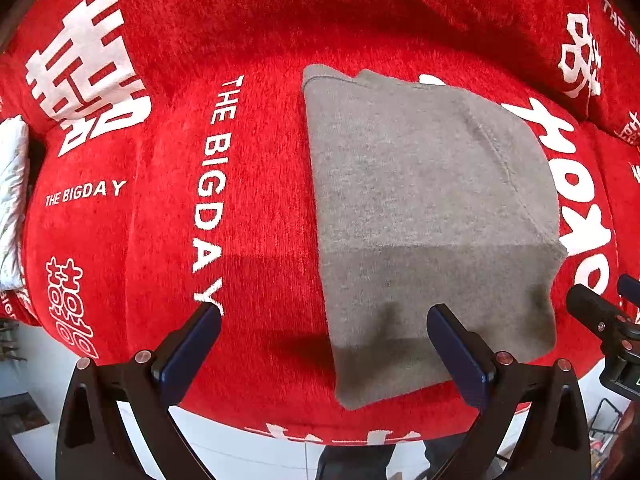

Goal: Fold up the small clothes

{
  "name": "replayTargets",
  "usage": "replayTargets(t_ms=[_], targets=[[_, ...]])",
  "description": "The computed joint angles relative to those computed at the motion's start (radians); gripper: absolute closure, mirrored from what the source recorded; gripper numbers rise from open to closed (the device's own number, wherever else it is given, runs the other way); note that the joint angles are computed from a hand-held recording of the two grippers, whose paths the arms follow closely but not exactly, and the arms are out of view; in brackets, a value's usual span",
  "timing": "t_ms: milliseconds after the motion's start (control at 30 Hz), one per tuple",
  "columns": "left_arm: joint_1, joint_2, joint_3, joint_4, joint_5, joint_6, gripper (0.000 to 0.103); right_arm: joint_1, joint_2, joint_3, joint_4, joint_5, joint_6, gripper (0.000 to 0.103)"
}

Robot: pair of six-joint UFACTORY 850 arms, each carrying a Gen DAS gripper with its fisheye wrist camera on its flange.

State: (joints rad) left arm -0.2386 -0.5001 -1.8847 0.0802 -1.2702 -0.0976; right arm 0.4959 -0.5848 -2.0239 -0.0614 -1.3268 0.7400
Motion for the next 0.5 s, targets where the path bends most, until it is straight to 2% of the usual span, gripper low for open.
replayTargets(t_ms=[500], targets=[[0.000, -0.005, -0.003, 0.011, 0.001, -0.020, 0.000, 0.004, -0.013, -0.015, 0.002, -0.018, 0.009, 0.000]])
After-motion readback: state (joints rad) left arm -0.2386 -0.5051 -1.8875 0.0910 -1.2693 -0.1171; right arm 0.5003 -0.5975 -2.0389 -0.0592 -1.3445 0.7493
